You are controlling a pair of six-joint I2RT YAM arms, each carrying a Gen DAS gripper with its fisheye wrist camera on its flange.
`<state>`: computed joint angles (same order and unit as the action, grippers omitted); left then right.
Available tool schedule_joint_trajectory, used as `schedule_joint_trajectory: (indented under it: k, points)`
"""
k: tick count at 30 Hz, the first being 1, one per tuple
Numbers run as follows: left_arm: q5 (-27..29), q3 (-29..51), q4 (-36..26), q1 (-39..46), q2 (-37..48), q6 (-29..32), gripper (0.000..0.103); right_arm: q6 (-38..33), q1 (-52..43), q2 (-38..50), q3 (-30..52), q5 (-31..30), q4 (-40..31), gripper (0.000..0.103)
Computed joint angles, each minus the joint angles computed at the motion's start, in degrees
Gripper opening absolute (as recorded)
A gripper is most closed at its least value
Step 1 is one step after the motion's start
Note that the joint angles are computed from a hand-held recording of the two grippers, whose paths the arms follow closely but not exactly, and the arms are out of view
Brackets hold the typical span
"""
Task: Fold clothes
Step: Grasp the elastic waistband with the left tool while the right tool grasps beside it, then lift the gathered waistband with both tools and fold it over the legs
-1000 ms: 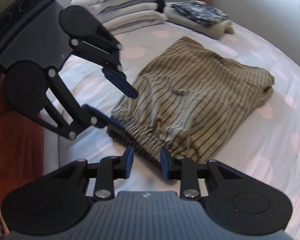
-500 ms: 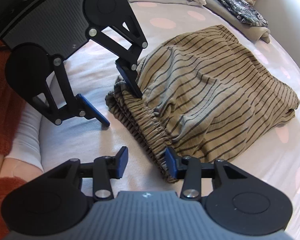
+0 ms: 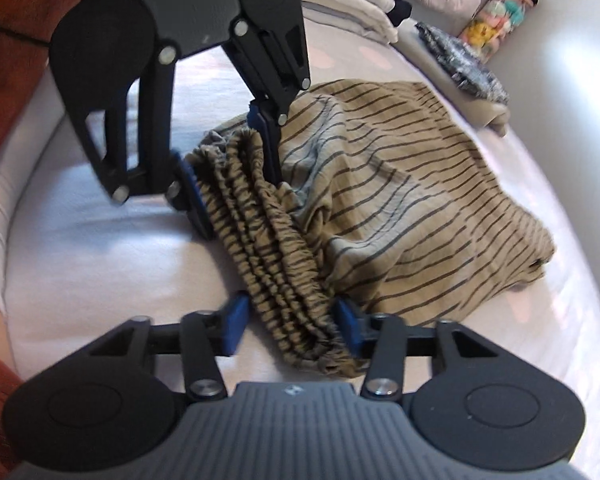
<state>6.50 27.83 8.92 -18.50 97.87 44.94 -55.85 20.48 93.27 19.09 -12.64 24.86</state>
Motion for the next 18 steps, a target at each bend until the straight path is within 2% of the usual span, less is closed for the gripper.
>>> schedule_joint_trajectory:
  k: [3,7,9,14,18]
  points:
    - [-1.96,-1.63,2.75,-0.98,-1.00,-0.25,0.023,-2.23,0.88,0.42,-2.61,2.28,5.83,0.037]
    - [-1.69,-1.48,3.00,-0.78,-1.18,-0.35,0.018,-5.63,2.53,1.85,-5.58,5.80,13.10,0.028]
    - [-1.57,-0.95,1.66,-0.73,-1.66,0.40,0.017,-6.33,2.93,1.43,-6.30,6.62,14.55,0.022]
    - [-1.84,-0.96,-7.30,-2.04,-10.97,0.59,0.016,-5.50,1.33,-10.38,-4.86,4.94,2.00,0.022]
    - [-2.29,-0.72,-16.66,-3.27,-20.83,0.96,0.016,-4.69,1.38,-25.50,-2.96,4.10,-14.50,0.021]
